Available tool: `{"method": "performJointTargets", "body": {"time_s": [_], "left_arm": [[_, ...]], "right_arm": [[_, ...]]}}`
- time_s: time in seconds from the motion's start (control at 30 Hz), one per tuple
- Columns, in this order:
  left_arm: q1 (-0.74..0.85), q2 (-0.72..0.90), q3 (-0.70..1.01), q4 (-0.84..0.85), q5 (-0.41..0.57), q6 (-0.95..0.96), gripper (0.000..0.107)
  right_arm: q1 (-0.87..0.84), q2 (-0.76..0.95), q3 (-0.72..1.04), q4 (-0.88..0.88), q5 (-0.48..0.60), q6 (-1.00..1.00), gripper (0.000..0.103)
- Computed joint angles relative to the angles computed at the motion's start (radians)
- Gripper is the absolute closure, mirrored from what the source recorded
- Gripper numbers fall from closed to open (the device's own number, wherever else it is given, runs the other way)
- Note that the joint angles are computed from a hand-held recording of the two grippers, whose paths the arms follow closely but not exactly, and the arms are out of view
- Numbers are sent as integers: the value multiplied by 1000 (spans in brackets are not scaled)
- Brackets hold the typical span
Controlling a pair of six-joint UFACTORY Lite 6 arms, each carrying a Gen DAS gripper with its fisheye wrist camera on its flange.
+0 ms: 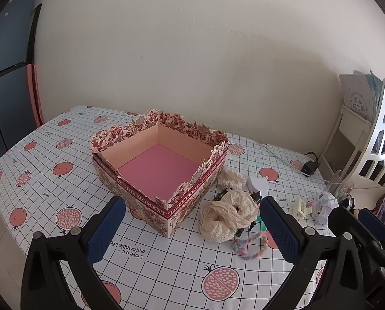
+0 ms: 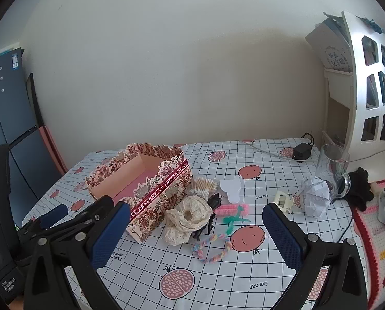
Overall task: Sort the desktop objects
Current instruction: 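Move both tools toward the cluttered objects beside the floral box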
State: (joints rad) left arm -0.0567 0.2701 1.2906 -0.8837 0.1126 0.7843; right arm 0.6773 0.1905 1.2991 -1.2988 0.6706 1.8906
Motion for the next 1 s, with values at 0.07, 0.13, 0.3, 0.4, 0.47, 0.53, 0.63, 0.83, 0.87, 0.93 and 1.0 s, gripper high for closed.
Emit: {"method": "performJointTargets", "body": {"time_s": [0.07,0.13,0.3,0.4,0.47,0.53,0.63,0.83,0.87,0.93,1.0], "left_arm": [[1,1,4,70,9,-69,4],[4,3,11,157,20,-159,4],[7,15,26,418,26,-429,4],[13,9,22,408,28,-425,4],[13,3,16,418,24,-439,4],[14,6,25,453,29,-479,4],[15,3,25,419,28,-454,4],[10,-2,25,465,19,-503,4],[9,2,30,465,22,-505,4],[7,8,44,442,37,-492,4],[0,4,47,490,29,-549,4]], "right_arm": [[2,4,4,2,4,-4,0],[-1,3,4,8,-8,-8,0],[11,34,47,61,16,-91,0],[19,45,63,68,30,-117,0],[18,43,62,68,26,-116,0],[14,47,70,79,18,-125,0],[12,46,72,84,12,-123,0],[7,39,73,99,4,-131,0],[5,38,72,100,3,-132,0],[-1,33,68,99,0,-127,0],[-15,18,52,89,-23,-110,0]]}}
